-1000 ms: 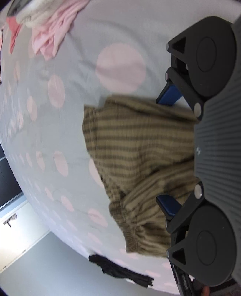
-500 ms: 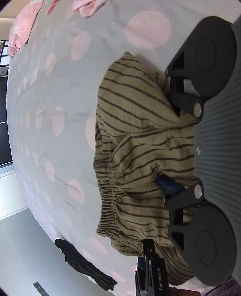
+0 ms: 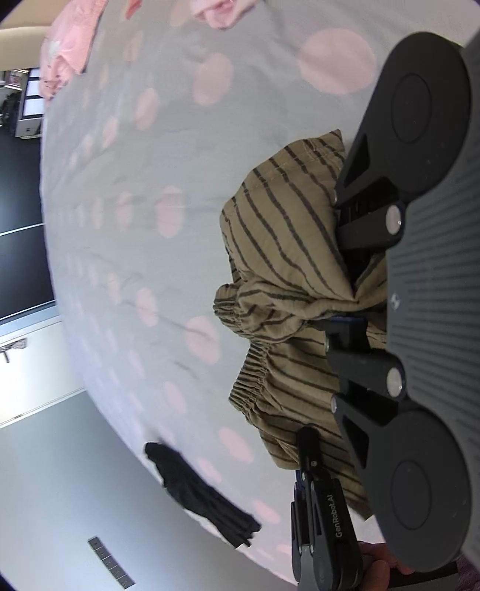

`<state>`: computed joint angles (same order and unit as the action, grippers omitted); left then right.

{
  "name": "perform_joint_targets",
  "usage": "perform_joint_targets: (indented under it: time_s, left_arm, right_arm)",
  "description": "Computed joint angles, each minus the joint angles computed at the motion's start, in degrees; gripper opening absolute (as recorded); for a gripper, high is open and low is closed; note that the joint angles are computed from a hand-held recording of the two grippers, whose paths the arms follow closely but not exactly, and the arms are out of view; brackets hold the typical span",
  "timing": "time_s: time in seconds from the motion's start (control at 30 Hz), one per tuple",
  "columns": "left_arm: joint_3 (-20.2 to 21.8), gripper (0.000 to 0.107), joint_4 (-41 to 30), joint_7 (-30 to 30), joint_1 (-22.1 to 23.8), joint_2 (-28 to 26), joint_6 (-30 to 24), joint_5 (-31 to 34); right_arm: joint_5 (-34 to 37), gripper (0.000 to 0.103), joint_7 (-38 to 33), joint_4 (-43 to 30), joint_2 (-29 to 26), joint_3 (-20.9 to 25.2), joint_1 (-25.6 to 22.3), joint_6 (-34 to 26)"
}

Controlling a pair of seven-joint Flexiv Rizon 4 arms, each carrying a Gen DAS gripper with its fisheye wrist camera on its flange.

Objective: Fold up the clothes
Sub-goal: 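Lift the trousers with the right tool and carry them onto the clothes stack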

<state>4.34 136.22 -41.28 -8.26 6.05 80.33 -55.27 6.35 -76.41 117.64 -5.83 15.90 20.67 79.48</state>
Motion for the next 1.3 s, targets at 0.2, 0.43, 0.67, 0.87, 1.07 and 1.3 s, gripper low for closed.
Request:
perform_joint_targets:
  time_s: [0.2, 0.43, 0.67, 0.87, 1.07, 1.3]
  left_arm:
    - [0.2, 0.008, -0.4, 2.0, -2.9, 3.5, 1.6, -3.8]
    - [0.2, 0.007, -3.1, -3.1, -4.1, 7.1, -2.8, 1.7]
    - [-0.9, 0.007, -10.9, -8.6, -6.2, 8.3, -10.6, 6.4]
    - [-4.6, 0.007, -21.0, -9.8, -9.7, 4.0, -12.9, 4.2]
    - [-9.8, 0.007, -31.6, -12.0, -11.9, -3.1, -11.6, 5.8]
    - [-14.4, 0.007, -41.4, -18.3, -12.6, -12.6, -11.7, 13.5]
  right_arm:
    - [0.2, 0.014, 0.8, 1.1, 4.0, -0.4, -0.2, 2.1]
    - [-0.2, 0.014, -1.2, 1.4, 11.7, -2.8, 0.1, -2.5]
    - [5.5, 0.014, -11.6, -2.0, 21.4, -9.2, 0.4, -13.7]
    - [5.5, 0.014, -18.4, -7.8, 27.2, -14.6, -3.5, -23.3]
    - [3.3, 0.014, -23.2, -13.8, 27.8, -18.0, -9.1, -27.7]
    - [4.3, 0.014, -28.1, -19.0, 24.5, -21.6, -14.0, -30.2]
